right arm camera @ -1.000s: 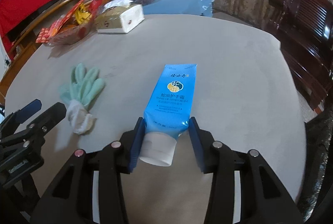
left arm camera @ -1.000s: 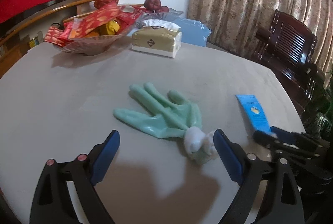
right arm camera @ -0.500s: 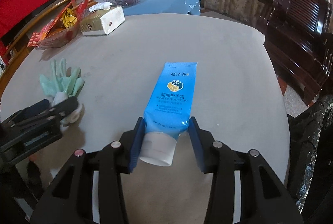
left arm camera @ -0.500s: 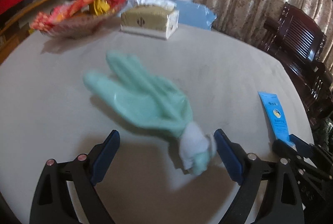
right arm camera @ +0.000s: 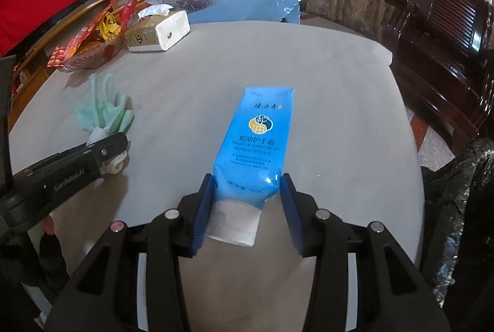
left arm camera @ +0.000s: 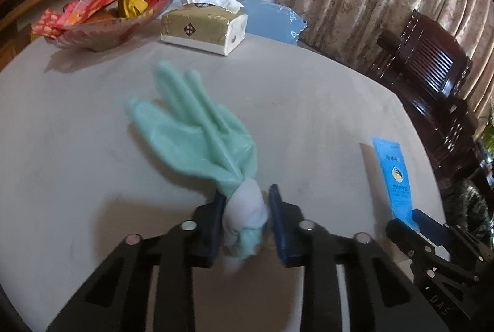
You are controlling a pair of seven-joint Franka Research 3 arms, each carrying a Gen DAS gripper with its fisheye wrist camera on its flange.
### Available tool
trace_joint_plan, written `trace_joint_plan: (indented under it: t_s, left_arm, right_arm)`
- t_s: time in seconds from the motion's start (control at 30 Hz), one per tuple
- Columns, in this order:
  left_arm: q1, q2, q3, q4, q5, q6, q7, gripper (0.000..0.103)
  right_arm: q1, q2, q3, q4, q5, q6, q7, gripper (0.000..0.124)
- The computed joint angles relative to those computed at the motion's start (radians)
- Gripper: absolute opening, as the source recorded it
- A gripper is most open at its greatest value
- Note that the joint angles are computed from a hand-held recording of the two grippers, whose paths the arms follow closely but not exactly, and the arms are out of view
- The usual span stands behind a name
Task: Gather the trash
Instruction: 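Grasp the remaining green glove with the left tool while the right tool holds the tube, then carry the glove and tube over the bin and open both tools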
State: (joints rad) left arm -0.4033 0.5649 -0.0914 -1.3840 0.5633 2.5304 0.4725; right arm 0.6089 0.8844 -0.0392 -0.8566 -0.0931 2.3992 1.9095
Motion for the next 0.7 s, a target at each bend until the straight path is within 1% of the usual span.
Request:
trace_joint_plan:
  t_s: [0.1, 0.37, 0.53, 0.7]
  left_arm:
    - [-0.004, -0.018, 0.000, -0.022, 0.008, 0.013, -0.007, 0.024]
    - [-0.010, -0.116, -0.004, -0.139, 0.062, 0.068, -0.060, 0.023]
    - [-0.016, -0.160, -0.011, -0.168, 0.107, 0.091, -0.085, 0.023]
    - [-0.026, -0.187, -0.018, -0.168, 0.154, 0.104, -0.105, 0.023]
  right_arm:
    - [-0.001, -0.058, 0.002, -0.091, 0.000, 0.049, 0.002, 0.042]
    - [-0.005, -0.214, 0.014, -0.317, -0.008, 0.158, -0.003, 0.042]
    - [-0.003, -0.295, 0.017, -0.415, -0.020, 0.213, 0.003, 0.042]
    - [0.006, -0.386, 0.005, -0.520, -0.062, 0.285, 0.029, 0.042]
